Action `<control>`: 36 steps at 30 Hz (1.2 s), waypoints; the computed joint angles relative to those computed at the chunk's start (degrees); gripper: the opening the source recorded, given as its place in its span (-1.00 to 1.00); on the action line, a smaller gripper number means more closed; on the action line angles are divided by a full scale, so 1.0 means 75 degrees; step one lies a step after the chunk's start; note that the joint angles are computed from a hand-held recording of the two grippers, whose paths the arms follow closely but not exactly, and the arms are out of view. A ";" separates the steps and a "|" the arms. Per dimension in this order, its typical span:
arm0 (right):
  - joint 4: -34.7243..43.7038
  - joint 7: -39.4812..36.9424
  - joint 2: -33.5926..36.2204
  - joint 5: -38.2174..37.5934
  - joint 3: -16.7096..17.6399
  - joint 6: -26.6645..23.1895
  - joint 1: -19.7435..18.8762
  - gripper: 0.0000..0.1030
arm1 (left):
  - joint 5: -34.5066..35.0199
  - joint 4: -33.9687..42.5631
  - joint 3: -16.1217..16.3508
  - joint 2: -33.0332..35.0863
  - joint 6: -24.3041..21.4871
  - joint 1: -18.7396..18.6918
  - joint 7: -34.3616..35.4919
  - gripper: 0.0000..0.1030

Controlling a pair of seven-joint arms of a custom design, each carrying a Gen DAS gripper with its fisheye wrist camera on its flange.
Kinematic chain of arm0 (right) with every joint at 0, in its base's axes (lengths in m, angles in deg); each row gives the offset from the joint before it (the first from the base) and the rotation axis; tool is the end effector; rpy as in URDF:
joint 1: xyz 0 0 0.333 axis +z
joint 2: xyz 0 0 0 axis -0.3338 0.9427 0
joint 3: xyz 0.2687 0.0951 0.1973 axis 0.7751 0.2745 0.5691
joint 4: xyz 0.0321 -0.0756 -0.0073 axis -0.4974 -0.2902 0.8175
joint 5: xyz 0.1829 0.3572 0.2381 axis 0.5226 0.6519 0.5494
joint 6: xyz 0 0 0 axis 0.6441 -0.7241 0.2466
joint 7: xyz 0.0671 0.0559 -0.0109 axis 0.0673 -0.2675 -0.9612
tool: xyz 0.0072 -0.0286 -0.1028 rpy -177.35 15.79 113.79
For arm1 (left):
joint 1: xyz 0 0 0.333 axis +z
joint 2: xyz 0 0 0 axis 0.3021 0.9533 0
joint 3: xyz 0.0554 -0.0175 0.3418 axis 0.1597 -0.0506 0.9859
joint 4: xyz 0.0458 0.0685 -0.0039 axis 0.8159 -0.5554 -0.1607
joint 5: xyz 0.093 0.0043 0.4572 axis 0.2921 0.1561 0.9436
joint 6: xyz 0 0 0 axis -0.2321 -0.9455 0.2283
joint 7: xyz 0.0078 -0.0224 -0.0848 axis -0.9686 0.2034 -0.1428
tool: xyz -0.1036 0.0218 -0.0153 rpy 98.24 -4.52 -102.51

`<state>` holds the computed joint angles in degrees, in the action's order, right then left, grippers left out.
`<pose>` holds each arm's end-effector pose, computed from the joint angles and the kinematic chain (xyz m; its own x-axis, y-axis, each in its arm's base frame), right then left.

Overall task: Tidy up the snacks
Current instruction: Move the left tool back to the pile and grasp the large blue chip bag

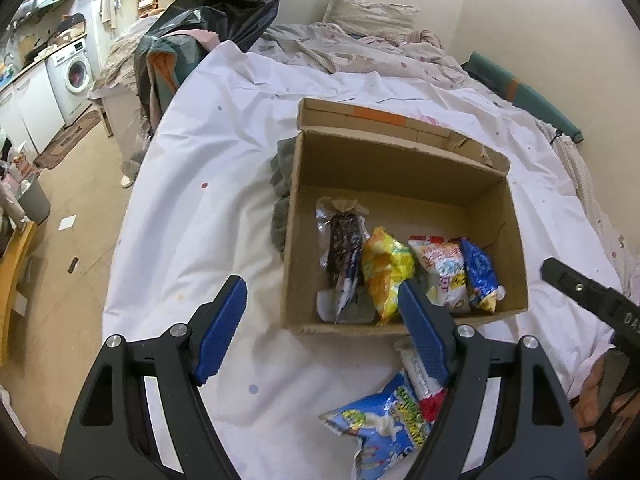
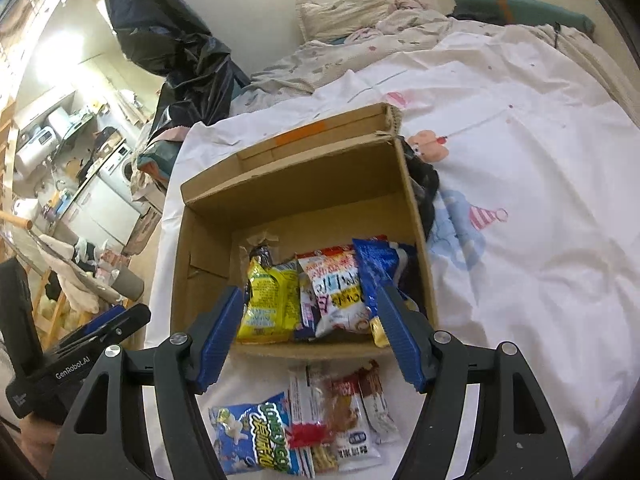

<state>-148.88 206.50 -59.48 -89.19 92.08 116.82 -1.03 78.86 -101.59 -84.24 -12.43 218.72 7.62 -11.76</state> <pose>0.5675 0.2925 0.5281 -0.0528 -0.8950 -0.4430 -0.7492 0.3288 -0.5750 0.6121 -0.2354 0.5488 -0.1207 -0.9863 0.1128 -0.7896 0.0265 -0.6130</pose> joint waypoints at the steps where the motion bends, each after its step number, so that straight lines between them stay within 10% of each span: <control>1: -0.0060 -0.0018 -0.0054 0.0052 -0.0001 -0.0003 0.0015 0.40 | 0.0048 -0.0048 0.0000 -0.0046 -0.0018 0.0008 -0.0033 0.46; 14: -0.0903 -0.0462 -0.0676 0.1330 -0.0023 -0.0011 0.0062 0.40 | -0.1347 -0.0456 0.0135 -0.0324 -0.0609 -0.0121 0.0819 0.46; 25: -0.1032 -0.0351 -0.0697 0.2010 -0.0016 -0.0024 -0.0060 0.46 | -0.3043 -0.0051 -0.0021 0.0301 -0.2729 -0.0176 0.1883 0.46; 36: -0.0964 -0.0326 -0.0638 0.1825 0.0011 -0.0167 -0.0109 0.52 | -0.2941 0.0472 -0.0418 0.1233 -0.3341 -0.0333 0.1893 0.44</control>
